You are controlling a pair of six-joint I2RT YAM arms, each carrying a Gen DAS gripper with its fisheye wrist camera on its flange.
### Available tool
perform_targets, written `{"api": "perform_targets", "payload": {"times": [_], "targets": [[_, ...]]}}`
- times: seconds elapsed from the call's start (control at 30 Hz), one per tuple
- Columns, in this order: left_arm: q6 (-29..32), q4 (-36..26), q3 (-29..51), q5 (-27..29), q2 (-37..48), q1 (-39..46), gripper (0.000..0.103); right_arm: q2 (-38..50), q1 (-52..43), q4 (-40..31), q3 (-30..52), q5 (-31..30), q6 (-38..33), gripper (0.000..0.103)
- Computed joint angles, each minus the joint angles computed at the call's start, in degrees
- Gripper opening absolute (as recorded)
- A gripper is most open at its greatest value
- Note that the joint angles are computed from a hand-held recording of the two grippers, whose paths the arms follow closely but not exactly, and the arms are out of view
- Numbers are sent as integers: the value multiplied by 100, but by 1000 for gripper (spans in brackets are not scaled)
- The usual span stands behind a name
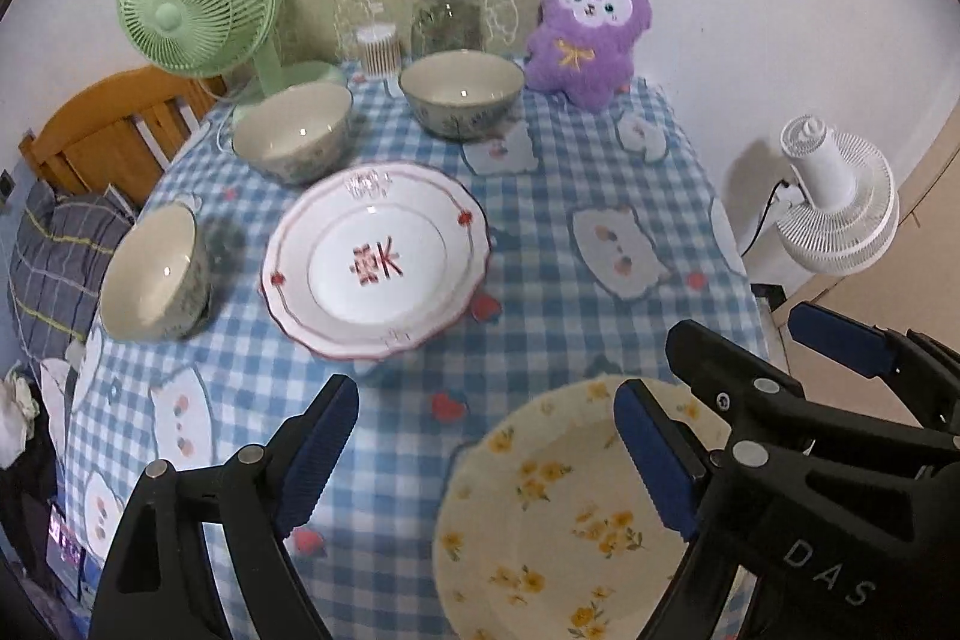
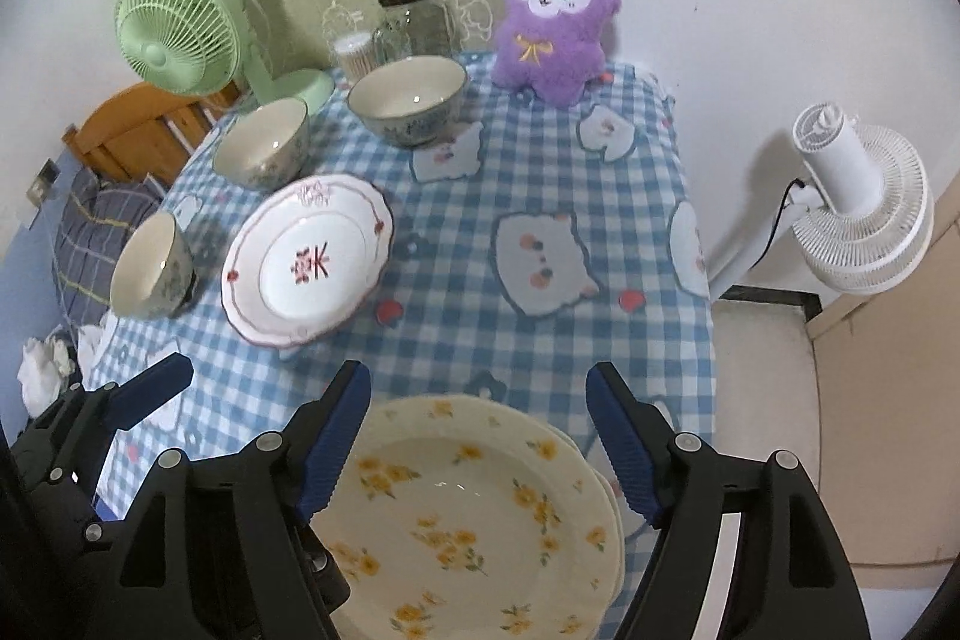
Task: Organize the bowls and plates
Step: 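Move both grippers to the red-rimmed plate with the red character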
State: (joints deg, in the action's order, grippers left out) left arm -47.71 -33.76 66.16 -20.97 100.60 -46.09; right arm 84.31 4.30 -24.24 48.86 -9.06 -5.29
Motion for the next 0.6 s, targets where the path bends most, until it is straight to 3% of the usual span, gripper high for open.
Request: {"api": "perform_targets", "payload": {"times": [0.43,0.6], "targets": [[1194,466,-414,557,-554,1115,89,467,998,8,757,689,1370,81],[1562,518,-321,685,-416,1483,89,886,1254,163,1091,873,1469,81]]}}
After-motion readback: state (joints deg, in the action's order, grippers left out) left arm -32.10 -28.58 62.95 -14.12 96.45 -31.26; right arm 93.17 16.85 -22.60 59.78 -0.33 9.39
